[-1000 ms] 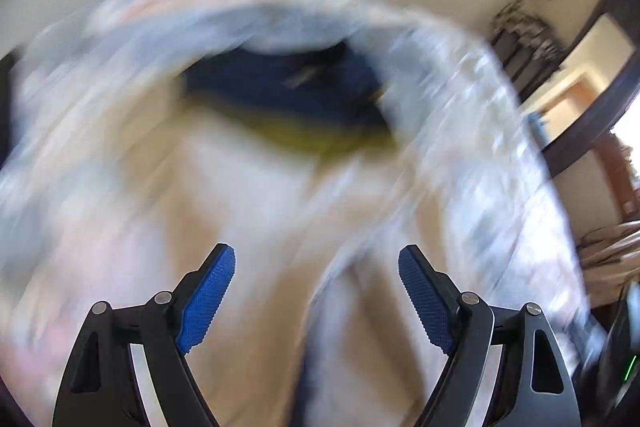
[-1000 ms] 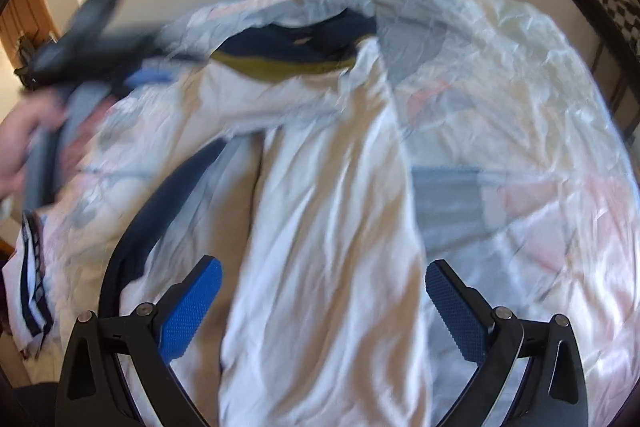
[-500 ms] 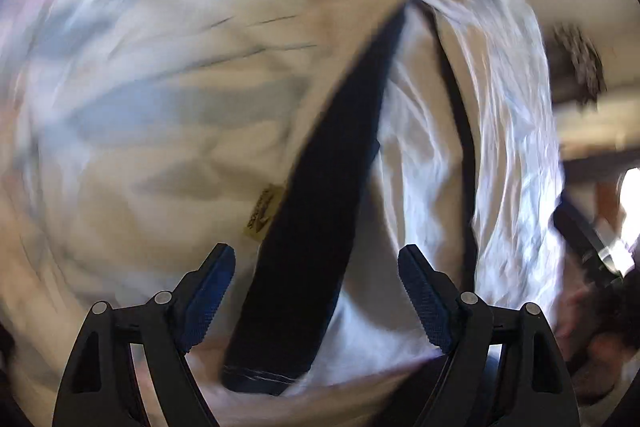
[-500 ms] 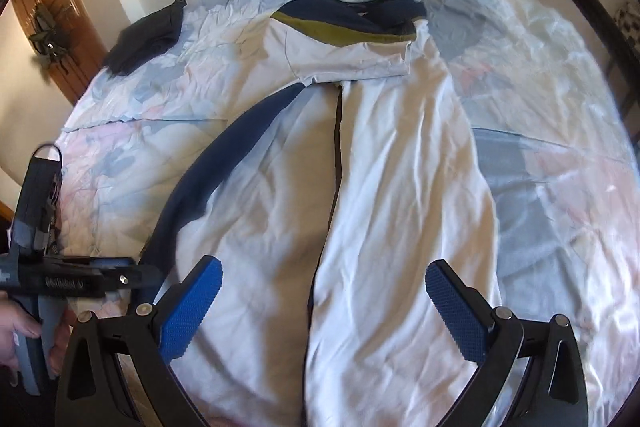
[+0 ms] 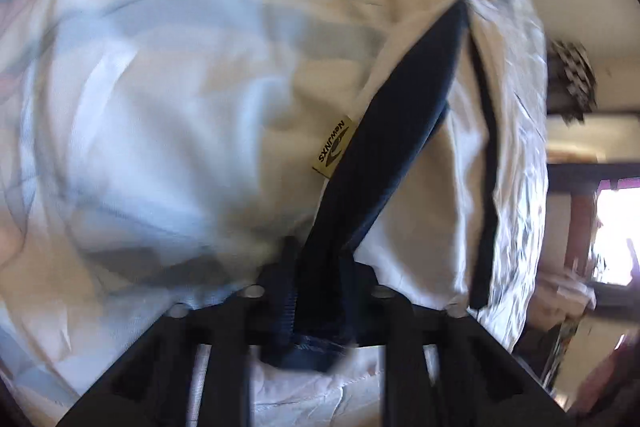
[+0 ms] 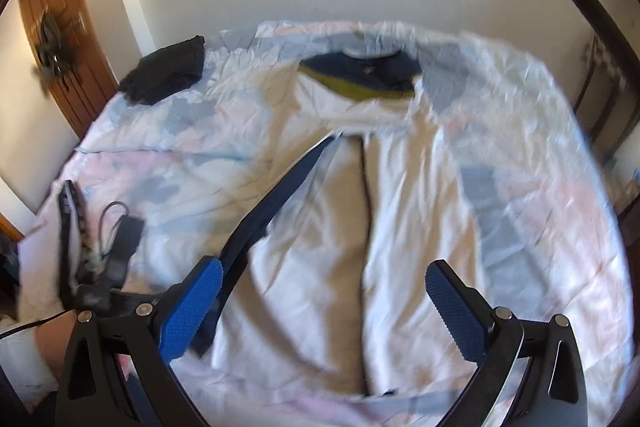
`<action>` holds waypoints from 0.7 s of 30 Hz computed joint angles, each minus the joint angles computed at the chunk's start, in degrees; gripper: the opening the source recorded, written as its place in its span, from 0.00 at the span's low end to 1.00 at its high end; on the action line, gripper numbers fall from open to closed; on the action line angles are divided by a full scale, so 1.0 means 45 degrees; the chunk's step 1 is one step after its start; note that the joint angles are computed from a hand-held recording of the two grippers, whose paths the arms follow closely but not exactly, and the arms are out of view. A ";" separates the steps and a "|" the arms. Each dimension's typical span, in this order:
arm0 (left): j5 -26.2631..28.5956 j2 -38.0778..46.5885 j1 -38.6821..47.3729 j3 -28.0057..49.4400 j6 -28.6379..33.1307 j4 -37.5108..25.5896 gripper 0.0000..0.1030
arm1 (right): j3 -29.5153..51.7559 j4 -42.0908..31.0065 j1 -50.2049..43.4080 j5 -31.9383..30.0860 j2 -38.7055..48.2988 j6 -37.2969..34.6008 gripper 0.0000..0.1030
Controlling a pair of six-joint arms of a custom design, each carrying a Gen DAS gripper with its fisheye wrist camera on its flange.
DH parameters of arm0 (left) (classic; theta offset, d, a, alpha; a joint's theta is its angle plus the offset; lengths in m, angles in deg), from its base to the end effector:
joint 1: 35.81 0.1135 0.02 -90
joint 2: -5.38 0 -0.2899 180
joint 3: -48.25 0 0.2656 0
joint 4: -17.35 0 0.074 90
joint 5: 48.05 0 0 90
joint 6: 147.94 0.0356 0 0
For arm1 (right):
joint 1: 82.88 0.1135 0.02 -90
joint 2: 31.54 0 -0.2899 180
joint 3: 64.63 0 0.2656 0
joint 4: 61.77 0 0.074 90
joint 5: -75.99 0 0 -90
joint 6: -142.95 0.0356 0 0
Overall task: Fold clothes
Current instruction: 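Grasp the navy sleeve with the left gripper and fold it along the body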
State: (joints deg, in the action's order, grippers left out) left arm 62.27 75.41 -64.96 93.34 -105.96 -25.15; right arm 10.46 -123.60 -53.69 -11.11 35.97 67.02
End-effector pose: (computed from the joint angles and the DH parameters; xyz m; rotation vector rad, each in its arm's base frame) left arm 0.1713 -0.1097 0.1748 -0.3800 2.9303 -0.7810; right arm 0.2073 0.1137 0.3275 -0.3127 2.5137 0.2415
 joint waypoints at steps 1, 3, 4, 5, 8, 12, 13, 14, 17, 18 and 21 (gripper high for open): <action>-0.0131 -0.0044 -0.0175 0.0040 -0.0074 -0.0120 0.10 | -0.0378 0.0136 -0.0057 -0.0176 -0.0293 -0.0082 1.00; -0.0663 -0.0122 -0.0881 0.0361 -0.0384 -0.0464 0.06 | -0.1166 0.0489 -0.0276 -0.0379 -0.0977 -0.0651 1.00; -0.1011 -0.0316 -0.1350 0.0584 -0.0717 -0.0786 0.06 | -0.1482 0.0630 -0.0446 -0.0475 -0.1237 -0.0980 1.00; -0.1401 -0.0466 -0.1768 0.0866 -0.0945 -0.1202 0.06 | -0.1798 0.0761 -0.0688 -0.0581 -0.1487 -0.1399 1.00; -0.2680 -0.1066 -0.3358 0.1908 -0.1717 -0.2413 0.06 | -0.2429 0.0927 -0.1820 -0.1324 -0.2007 -0.2108 1.00; -0.3940 -0.0027 -0.4037 0.4499 -0.1259 -0.4366 0.06 | -0.2811 0.0847 -0.3870 -0.2685 -0.2054 -0.2489 1.00; -0.4393 0.0452 -0.3487 0.5164 -0.0433 -0.4677 0.06 | -0.2863 0.0837 -0.4327 -0.2933 -0.2027 -0.2544 1.00; -0.4039 0.0800 -0.3577 0.5968 -0.0035 -0.5176 0.06 | -0.2892 0.0849 -0.4774 -0.3132 -0.2005 -0.2560 1.00; -0.4375 0.2027 -0.4294 0.7385 0.0098 -0.5491 0.06 | -0.2825 0.0731 -0.5847 -0.3685 -0.1777 -0.2667 1.00; -0.4381 0.2626 -0.4441 0.8030 0.0174 -0.5544 0.06 | -0.2765 0.0655 -0.6146 -0.3925 -0.1663 -0.2821 1.00; -0.4382 0.3712 -0.4770 0.9258 0.0074 -0.5397 0.06 | -0.2757 0.0673 -0.6739 -0.4270 -0.1760 -0.3475 1.00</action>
State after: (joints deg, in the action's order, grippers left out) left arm 42.55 92.11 -86.42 135.00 -105.62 -49.43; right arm -1.95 -120.57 -84.01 -30.33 28.05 51.39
